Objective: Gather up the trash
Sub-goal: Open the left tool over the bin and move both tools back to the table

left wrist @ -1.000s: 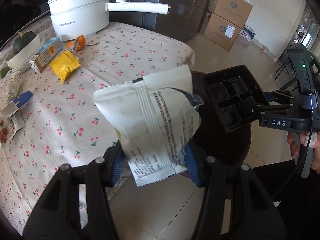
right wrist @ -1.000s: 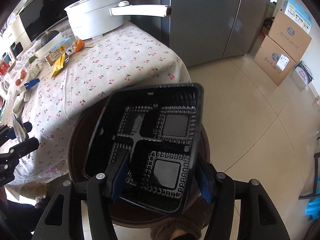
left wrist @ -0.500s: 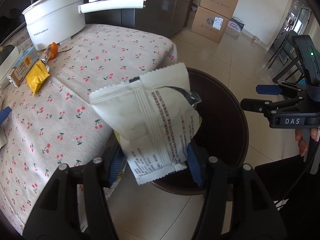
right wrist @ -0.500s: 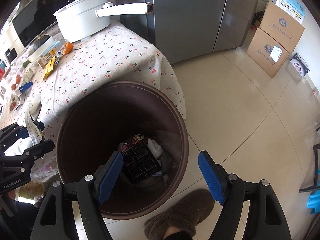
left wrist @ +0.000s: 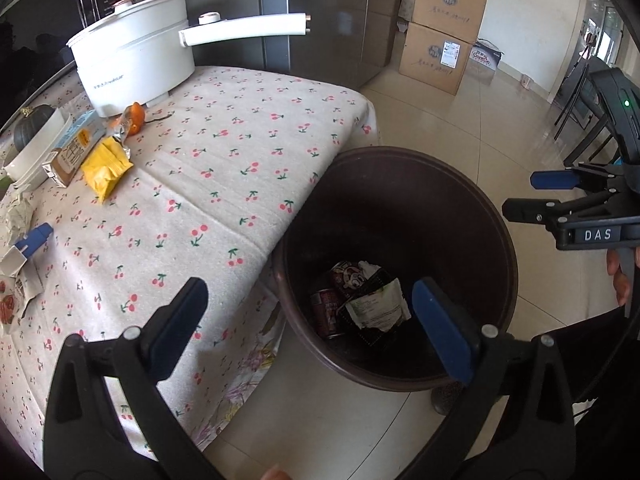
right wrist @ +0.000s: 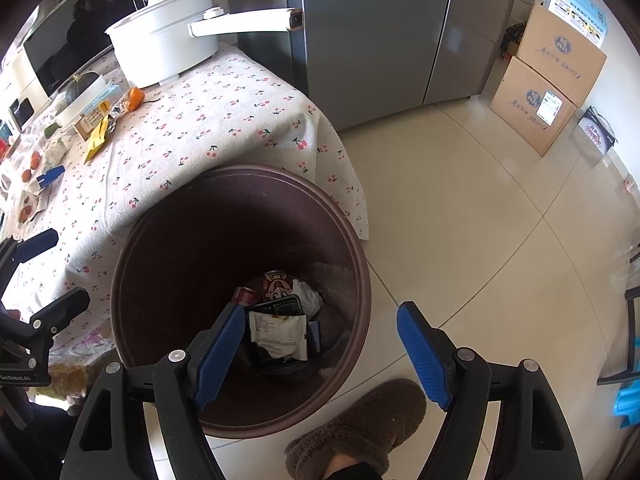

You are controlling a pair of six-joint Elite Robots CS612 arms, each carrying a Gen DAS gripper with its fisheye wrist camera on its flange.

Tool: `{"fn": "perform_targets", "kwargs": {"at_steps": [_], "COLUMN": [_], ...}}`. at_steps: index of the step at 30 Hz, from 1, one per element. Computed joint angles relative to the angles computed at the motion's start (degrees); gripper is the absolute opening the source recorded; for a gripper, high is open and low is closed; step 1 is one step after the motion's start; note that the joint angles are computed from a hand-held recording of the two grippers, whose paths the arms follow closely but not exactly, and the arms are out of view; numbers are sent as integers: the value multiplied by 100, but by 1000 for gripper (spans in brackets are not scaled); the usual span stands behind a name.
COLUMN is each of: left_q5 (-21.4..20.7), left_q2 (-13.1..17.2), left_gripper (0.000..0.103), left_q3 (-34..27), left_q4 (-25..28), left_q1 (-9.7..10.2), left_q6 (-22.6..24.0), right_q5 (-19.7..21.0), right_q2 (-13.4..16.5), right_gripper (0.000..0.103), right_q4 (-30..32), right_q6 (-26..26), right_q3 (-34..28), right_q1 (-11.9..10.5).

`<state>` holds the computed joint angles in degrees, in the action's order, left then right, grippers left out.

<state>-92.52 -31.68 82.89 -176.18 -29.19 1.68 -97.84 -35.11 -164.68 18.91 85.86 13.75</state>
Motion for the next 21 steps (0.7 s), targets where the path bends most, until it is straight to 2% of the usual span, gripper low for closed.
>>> {"fn": "perform_targets", "kwargs": {"at_steps": [9,11,13,14,21], "left_q5": [141,216,255,286,489], "left_q2": [-109,-129,-151,-163,-253], "left_gripper": [102,103,103,103,103], "left_q3": [141,171,196,209,339], "left_q4": [-62,-97,-117,-119,-206], "left_q1": [102,131,169,186,321], "left_q6": [-166,-241,-305,-346,-615], "right_q5": [-55,-166,-308,-348,-341], "right_q2": [55,80,114,134,293], "right_gripper": [81,88,101,103,103], "right_q4": [72,95,113,142,362], "right_q6": [-101,-166,-261,-323,-750], "right_q3": [-186,-262,-351,-401,-783], "right_q1": [83,128,183,203,347]}}
